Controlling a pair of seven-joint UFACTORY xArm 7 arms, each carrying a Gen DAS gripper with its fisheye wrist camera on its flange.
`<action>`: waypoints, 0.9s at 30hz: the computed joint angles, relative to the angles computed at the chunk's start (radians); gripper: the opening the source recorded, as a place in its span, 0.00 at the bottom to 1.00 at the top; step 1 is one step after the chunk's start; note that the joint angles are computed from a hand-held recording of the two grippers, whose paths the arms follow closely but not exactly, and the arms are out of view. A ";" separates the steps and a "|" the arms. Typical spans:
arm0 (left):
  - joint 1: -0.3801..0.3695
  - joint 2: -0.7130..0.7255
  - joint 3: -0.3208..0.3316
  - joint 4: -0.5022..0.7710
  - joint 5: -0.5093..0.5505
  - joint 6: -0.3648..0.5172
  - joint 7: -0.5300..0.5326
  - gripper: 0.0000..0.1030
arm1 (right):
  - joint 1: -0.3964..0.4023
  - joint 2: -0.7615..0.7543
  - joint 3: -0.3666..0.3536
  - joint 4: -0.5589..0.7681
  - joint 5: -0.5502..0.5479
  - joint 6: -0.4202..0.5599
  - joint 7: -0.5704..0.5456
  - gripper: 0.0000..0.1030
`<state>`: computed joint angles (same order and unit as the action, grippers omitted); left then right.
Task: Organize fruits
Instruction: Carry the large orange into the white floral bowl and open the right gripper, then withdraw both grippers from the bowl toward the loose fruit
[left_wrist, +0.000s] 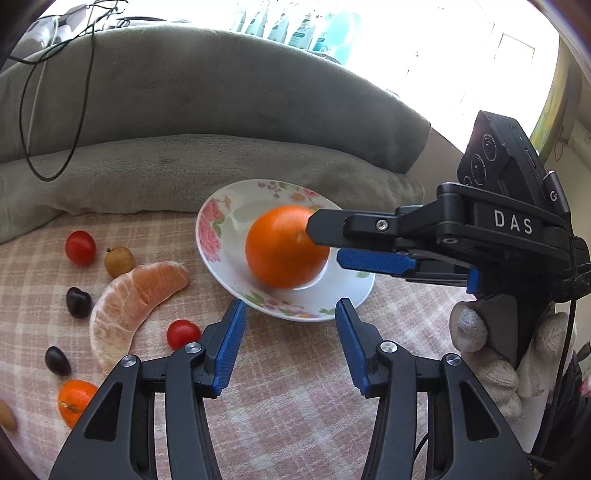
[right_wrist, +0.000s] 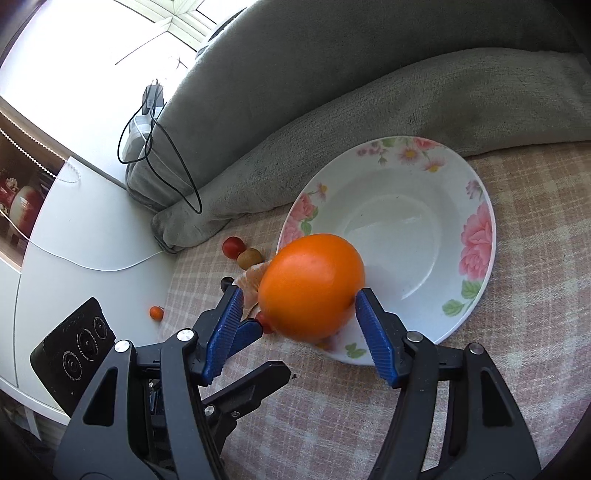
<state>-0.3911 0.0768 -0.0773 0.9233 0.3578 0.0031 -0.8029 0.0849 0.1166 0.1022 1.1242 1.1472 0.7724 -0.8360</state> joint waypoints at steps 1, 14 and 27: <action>-0.005 -0.002 0.009 -0.001 0.016 -0.001 -0.015 0.48 | -0.001 -0.010 0.000 -0.005 0.005 -0.010 -0.009 0.65; 0.076 -0.093 -0.033 -0.062 0.260 0.019 -0.248 0.48 | 0.029 -0.096 -0.019 -0.073 0.034 -0.093 -0.066 0.65; 0.267 -0.238 -0.174 -0.155 0.420 0.080 -0.410 0.50 | 0.090 -0.153 -0.017 -0.122 0.035 -0.190 -0.123 0.76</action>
<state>-0.1241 -0.1611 -0.2516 0.7678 0.7779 0.0830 -1.2128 0.1747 -0.0364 0.0847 1.0021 1.1822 0.5828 -0.9591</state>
